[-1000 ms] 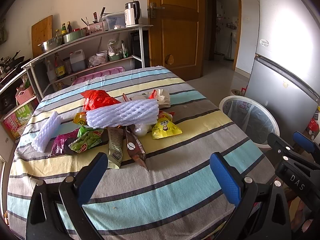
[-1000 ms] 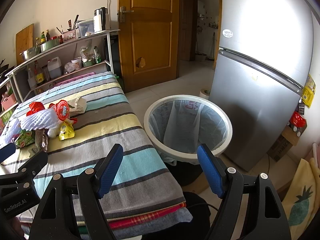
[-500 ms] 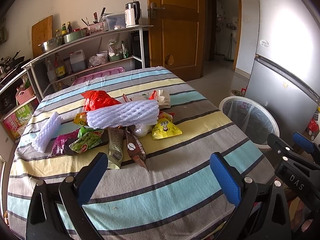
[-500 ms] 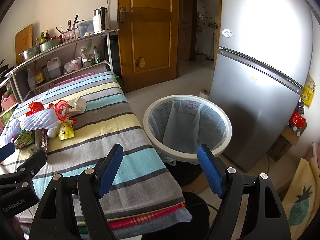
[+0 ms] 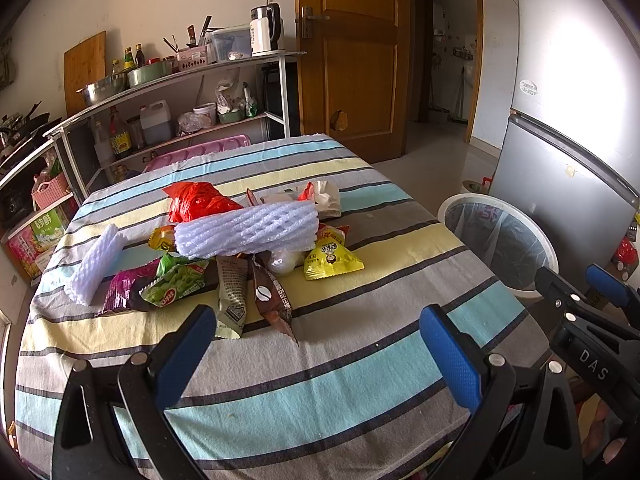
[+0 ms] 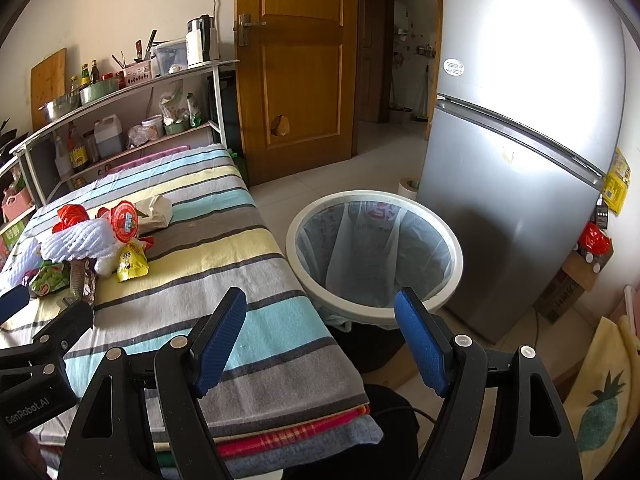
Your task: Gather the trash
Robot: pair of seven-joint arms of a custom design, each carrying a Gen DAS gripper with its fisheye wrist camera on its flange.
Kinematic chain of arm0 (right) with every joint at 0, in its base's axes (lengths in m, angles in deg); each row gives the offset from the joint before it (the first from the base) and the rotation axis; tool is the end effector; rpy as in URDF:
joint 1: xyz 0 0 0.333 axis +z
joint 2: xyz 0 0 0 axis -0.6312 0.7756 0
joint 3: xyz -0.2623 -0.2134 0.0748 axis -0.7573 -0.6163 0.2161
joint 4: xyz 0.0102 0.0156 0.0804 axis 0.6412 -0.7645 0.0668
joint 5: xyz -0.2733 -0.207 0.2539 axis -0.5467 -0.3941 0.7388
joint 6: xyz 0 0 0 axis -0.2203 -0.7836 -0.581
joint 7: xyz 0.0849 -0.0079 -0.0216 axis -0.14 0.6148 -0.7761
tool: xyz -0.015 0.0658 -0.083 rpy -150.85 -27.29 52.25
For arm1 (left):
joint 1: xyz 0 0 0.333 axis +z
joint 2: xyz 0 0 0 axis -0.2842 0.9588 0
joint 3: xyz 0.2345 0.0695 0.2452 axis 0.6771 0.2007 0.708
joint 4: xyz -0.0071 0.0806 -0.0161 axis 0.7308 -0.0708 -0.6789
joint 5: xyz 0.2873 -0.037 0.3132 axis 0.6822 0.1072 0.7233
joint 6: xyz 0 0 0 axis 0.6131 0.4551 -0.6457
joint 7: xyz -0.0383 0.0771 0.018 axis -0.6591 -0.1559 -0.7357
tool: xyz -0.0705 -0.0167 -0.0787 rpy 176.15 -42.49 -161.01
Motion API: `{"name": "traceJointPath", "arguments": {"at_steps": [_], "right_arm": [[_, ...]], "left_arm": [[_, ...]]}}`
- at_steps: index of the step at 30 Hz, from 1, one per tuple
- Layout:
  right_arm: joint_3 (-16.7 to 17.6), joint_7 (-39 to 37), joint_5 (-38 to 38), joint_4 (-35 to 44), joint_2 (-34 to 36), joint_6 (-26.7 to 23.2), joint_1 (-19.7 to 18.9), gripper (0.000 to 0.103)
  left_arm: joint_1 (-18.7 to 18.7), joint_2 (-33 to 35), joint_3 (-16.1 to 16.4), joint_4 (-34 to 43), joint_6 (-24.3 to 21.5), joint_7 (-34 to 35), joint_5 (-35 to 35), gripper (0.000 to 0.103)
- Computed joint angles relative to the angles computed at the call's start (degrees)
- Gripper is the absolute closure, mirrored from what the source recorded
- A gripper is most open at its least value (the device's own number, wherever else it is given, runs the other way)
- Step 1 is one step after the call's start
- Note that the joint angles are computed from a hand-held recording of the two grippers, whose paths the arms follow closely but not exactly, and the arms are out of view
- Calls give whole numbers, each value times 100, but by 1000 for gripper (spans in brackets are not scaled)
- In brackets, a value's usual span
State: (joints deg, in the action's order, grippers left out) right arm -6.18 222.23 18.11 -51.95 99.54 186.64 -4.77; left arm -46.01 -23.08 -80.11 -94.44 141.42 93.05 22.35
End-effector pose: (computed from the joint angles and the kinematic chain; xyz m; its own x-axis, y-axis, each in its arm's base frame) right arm 0.6385 0.4145 0.5236 -0.0085 -0.9993 0.0367 -0.6365 -0.0229 -0.7710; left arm 0.6226 -0.4250 0.5008 0.1159 -0.9932 -0.0134 -0.6506 -0.0657 -0.7565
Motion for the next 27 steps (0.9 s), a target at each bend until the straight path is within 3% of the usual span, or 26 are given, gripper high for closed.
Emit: {"name": "traceJointPath", "arguments": {"at_steps": [27], "right_arm": [[-2, 14, -18, -4, -7, -15, 0, 26]], "left_arm": [[8, -7, -9, 7, 8, 34, -18, 0]]}}
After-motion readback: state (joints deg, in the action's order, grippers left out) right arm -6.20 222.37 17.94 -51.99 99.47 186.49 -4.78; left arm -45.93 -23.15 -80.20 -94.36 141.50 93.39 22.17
